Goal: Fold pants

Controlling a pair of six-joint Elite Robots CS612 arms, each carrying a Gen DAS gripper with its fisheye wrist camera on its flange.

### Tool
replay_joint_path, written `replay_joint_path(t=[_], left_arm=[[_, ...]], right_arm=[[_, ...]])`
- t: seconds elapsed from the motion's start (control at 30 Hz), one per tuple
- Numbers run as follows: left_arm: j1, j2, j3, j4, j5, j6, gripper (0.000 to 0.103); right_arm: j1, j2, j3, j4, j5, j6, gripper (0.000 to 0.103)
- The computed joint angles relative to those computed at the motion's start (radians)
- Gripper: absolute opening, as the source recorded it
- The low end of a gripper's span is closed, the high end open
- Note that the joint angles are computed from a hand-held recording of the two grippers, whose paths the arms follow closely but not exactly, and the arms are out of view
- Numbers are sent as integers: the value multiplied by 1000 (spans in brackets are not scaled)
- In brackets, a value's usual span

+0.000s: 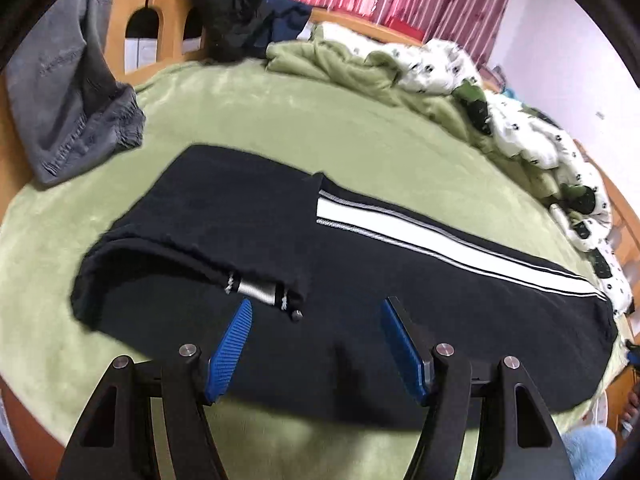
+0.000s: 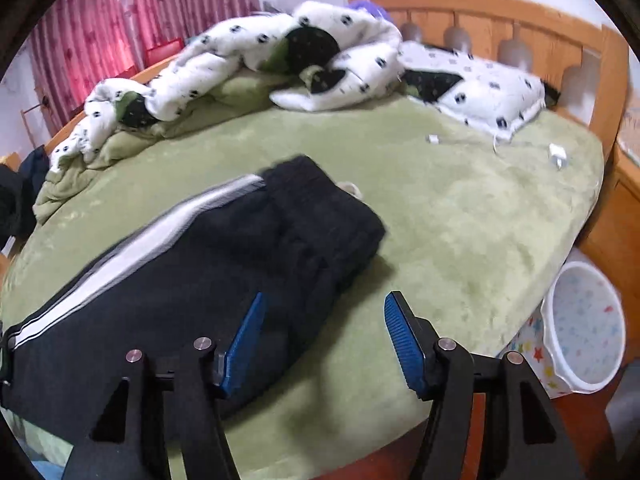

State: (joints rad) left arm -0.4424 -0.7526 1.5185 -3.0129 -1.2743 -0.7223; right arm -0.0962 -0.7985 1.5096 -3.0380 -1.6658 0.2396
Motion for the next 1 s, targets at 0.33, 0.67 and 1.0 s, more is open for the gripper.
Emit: replay_joint_path(t=[0.33, 0.67, 1.0], left_arm=[[40, 48, -105, 17, 164, 78, 8], [139, 51, -195, 29, 93, 123, 84], [162, 90, -186, 54, -17, 132, 83]], right_arm=[[118, 13, -77, 20, 64, 11, 62], [217, 112, -271, 148, 209, -56, 62], [264, 139, -318, 171, 256, -119, 63]])
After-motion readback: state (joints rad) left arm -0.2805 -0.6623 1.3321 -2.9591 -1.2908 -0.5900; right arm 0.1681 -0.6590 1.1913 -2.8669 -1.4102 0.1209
